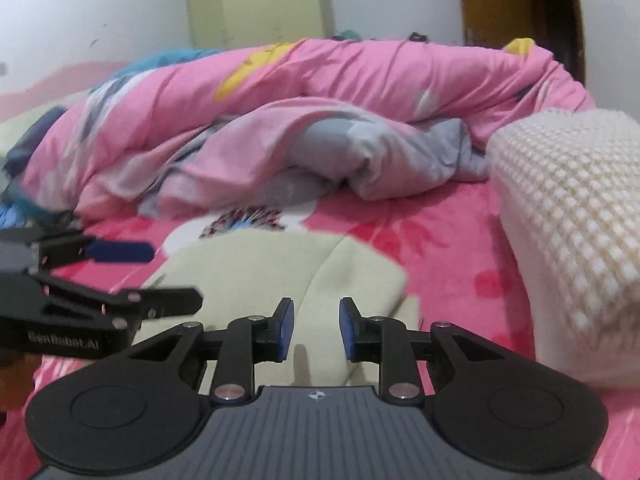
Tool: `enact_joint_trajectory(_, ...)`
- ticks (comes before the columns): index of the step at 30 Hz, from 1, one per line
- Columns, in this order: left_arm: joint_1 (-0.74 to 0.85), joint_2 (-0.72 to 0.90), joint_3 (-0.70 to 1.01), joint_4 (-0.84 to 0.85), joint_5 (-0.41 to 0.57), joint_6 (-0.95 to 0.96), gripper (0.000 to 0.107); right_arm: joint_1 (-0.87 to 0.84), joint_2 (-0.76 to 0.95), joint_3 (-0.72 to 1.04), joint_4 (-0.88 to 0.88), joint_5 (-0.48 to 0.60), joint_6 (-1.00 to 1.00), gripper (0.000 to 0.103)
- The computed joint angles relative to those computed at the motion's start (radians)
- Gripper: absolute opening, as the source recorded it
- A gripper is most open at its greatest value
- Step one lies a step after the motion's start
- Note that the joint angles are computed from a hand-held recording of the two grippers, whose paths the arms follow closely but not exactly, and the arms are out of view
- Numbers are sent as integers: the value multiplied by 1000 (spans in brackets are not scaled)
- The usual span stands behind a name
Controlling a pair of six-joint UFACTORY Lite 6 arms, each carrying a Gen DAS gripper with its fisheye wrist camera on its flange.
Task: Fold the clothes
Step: 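Position both open tools at the edges of the folded cream hoodie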
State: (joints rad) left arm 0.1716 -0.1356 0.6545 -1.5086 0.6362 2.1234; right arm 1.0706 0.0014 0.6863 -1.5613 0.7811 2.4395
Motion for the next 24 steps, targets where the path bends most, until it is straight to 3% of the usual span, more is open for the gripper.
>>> enact_joint_trajectory(2,-38,105,69,36,-71,-48,77,-111,93,22,-106,-139,55,28)
enact_joint_trajectory(3,-30,121,78,26,-58,-40,77,-149,114,24,-158,-182,88,29)
enact_joint_trajectory(8,32,110,101,4,37,-37,76,-208,22,3,-196,-192,93,30)
enact_joint_trajectory(11,3,149,146,44,-36,-110,76,-308,95,65,-237,-252,124,32)
enact_joint_trajectory(13,32,145,148,88,-20,-168,76,-358,185,122,-218,-308,90,32)
enact_joint_trajectory(16,76,143,153,152,5,-252,76,-296,126,86,-138,-244,66,33)
enact_joint_trajectory(21,199,-15,61,221,67,-275,76,132,-80,-7,101,140,28,37)
enact_joint_trajectory(24,255,-106,-21,247,94,-268,77,309,-19,-4,166,184,119,41)
